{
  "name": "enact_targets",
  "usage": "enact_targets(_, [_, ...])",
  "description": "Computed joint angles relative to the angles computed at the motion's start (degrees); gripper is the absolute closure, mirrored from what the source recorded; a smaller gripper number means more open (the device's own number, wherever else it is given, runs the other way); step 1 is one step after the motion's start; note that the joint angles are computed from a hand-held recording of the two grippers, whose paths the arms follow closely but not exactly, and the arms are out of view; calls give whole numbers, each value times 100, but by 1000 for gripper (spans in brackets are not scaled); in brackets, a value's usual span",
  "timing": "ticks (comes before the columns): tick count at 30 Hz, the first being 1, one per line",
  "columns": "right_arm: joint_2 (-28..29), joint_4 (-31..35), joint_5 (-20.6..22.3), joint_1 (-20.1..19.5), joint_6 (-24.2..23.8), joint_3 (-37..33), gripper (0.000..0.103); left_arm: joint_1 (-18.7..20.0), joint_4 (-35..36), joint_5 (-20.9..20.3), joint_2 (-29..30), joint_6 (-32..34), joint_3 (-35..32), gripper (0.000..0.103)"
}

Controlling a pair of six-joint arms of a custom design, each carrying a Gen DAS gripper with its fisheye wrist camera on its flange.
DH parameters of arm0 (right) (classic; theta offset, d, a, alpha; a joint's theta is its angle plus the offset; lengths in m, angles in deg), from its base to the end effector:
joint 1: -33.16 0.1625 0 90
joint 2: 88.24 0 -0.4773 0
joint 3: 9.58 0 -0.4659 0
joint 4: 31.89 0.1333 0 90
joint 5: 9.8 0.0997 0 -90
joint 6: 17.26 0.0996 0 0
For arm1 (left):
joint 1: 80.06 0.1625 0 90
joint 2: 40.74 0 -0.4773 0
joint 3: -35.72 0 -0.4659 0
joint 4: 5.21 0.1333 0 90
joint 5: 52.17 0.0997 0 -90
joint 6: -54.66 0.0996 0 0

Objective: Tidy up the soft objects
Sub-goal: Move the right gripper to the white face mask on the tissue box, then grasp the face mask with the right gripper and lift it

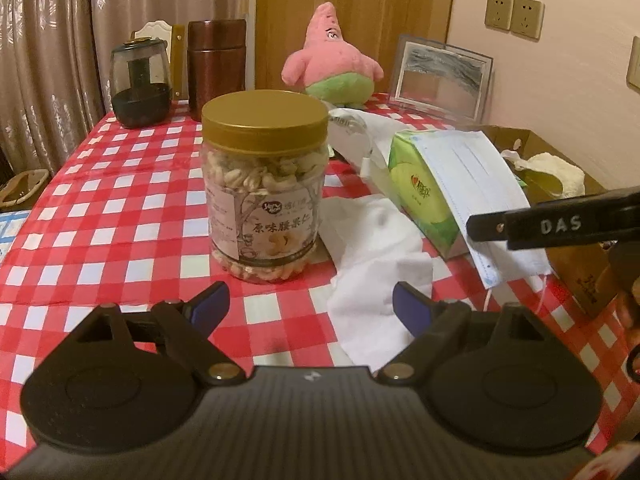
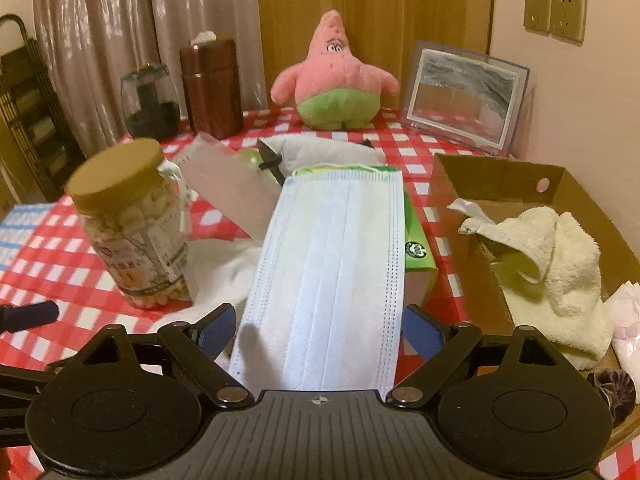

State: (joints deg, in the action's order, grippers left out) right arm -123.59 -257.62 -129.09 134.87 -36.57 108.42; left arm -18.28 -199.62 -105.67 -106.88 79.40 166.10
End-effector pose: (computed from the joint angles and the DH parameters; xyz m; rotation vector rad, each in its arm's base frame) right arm 0.2002 -0.5490 0.0041 0.3331 -2.3478 1.1311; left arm -0.0778 -0.5522 0.1825 0.8066 2.2645 -0.8962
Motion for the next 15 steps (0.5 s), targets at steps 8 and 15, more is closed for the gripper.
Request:
enact_targets(8, [93, 56, -150, 19, -149, -106, 44, 28, 34, -48, 3, -84, -14, 16])
enact_targets(15, [129, -7, -277, 41, -271, -121, 87, 11, 14, -47, 11, -40, 4, 16])
